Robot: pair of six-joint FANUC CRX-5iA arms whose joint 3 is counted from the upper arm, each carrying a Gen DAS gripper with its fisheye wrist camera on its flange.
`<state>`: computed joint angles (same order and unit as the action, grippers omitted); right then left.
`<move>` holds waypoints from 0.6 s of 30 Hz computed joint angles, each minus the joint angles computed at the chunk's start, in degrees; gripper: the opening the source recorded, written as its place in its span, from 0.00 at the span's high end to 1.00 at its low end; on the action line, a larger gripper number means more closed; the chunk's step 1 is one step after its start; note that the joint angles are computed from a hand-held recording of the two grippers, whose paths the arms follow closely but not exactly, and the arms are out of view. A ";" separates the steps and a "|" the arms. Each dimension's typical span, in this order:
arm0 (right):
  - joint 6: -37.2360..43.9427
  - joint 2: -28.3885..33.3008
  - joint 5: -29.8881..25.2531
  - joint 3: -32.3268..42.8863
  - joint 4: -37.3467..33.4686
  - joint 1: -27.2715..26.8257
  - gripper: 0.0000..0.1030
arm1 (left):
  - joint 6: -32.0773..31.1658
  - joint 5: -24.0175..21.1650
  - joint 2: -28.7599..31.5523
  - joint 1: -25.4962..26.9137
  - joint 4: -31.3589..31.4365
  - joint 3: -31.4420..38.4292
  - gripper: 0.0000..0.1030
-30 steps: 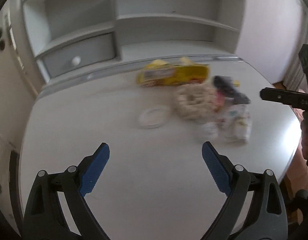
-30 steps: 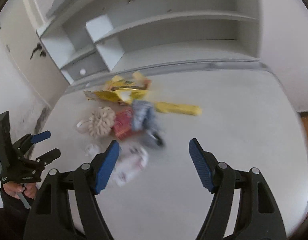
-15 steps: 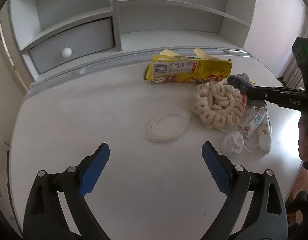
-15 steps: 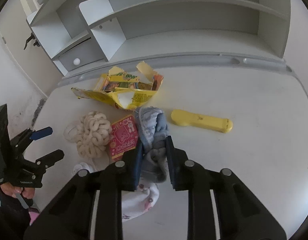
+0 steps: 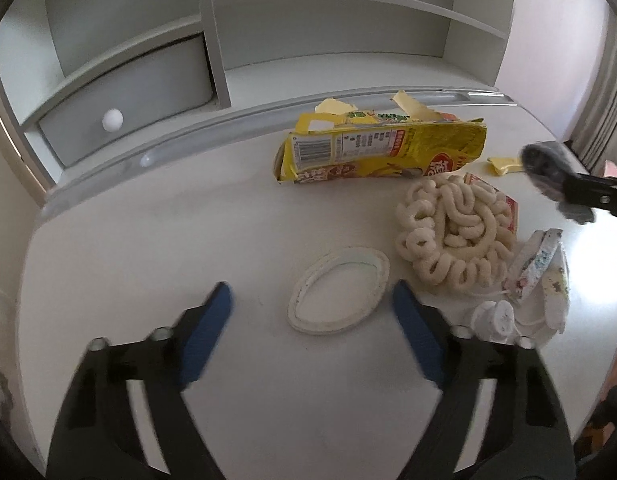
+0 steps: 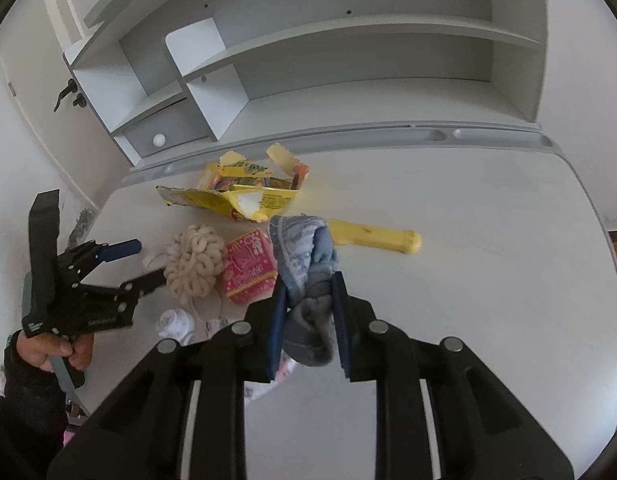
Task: Collect trash
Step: 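Grasp the grey sock with the right gripper while the left grasps the white plastic ring, then carry sock and ring over the black bin and open both grippers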
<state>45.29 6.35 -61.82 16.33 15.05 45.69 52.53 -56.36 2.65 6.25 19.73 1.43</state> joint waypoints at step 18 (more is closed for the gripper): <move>-34.73 -32.05 -13.54 -32.92 23.96 9.93 0.78 | 0.47 0.22 -6.79 -12.20 6.38 -1.48 0.58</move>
